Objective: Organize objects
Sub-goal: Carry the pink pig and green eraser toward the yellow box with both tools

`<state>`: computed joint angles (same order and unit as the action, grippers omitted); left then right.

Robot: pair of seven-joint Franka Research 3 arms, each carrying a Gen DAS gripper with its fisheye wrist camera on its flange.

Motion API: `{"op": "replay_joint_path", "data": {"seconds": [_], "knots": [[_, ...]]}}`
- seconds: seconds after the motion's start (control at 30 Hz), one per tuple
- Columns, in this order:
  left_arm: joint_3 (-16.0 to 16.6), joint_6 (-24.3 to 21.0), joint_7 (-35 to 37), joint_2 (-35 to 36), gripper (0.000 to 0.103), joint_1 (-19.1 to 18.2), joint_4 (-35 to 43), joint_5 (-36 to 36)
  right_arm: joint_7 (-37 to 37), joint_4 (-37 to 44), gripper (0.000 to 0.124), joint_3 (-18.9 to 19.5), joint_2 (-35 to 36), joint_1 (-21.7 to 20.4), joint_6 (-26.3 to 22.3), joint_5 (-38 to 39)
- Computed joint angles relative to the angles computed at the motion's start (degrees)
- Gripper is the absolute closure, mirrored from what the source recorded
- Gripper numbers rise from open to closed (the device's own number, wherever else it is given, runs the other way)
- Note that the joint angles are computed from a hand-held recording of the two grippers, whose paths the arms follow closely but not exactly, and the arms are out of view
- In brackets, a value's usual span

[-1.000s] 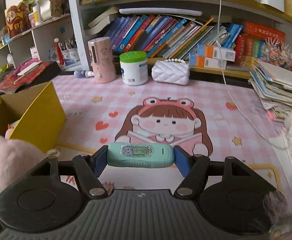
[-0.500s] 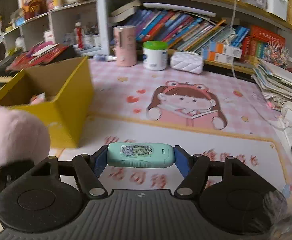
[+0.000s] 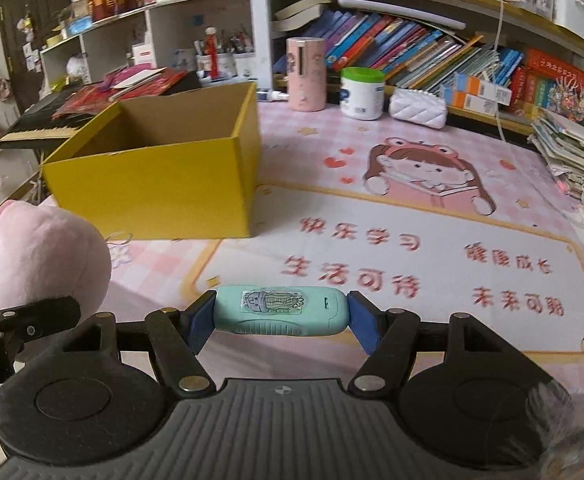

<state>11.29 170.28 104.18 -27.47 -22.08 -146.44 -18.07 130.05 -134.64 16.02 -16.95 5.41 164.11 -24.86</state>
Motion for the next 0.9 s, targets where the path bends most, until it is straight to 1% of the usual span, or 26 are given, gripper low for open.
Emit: {"op": "replay_joint_path", "data": {"seconds": [0.17,0.33,0.53,0.7,0.9], "knots": [[-0.91,0.25,-1.62,-3.1,0.041,3.13,-2.36,2.05,-0.65,0.01,0.057,0.73,0.07,2.11,0.24,1.07],[-0.96,0.98,-3.96,-5.59,0.041,4.96,-4.26,4.6,-2.35,1.07,0.057,0.91,0.81,3.84,0.36,2.0],[0.33,2.05,-5.83,-7.4,0.041,5.0,-5.51,7.01,-3.1,1.84,0.057,1.47,0.83,4.92,0.19,1.58],[1.96,2.46,-6.0,-8.14,0.041,3.93,-5.95,8.34,-1.54,2.0,0.057,2.36,0.51,4.45,-0.03,0.34],[2.7,2.67,-6.17,-8.42,0.041,3.48,-6.04,9.16,-0.6,2.22,0.057,2.27,0.59,4.74,-0.37,-0.25]]}}
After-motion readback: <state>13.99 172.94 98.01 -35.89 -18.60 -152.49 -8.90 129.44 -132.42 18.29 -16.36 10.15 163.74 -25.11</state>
